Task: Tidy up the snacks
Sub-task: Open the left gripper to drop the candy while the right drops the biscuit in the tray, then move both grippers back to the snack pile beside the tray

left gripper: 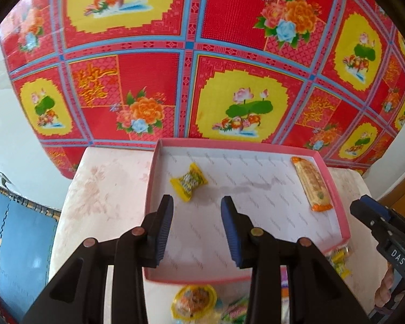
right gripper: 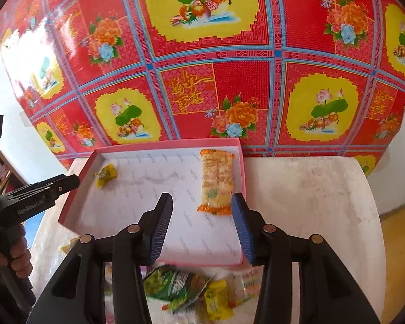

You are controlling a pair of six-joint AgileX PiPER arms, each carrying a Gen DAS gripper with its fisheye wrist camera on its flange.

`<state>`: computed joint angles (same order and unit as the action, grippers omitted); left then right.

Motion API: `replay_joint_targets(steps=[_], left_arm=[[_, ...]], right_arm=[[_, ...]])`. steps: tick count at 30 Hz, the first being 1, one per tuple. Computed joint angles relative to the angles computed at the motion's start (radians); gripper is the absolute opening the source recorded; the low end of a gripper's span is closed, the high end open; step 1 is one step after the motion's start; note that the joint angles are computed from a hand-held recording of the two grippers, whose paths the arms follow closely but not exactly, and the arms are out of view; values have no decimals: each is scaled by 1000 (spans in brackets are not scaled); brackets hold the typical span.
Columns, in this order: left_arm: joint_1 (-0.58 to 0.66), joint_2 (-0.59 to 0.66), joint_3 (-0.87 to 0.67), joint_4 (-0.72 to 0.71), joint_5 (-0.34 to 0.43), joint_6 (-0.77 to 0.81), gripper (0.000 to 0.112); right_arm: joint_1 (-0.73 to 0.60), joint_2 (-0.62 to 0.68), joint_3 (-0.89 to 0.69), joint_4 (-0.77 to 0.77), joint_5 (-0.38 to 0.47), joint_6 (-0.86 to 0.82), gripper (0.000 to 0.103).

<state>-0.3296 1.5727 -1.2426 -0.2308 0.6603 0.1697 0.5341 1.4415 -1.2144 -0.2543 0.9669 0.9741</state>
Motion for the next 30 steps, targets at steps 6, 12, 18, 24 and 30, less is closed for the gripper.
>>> replay_joint_targets(steps=[6,12,18,24,30], left_arm=[[-26,-45,67,28,-15,-44,38],[-18,-112,149,-15,-11,-8,38],[-5,-142,201,-40,-7,16,38],[19,-143,233,-75,-7,45,38],[34,-136,264,-96,-16,66,38]], right_arm=[[37,-37,3,9,42,30,46],[80,-80,24,-2,80,69,46],[112,-120,60,-3,101,102,46],[131,-171,122,9,87,141,46],[145,-200,161,20,77,151,46]])
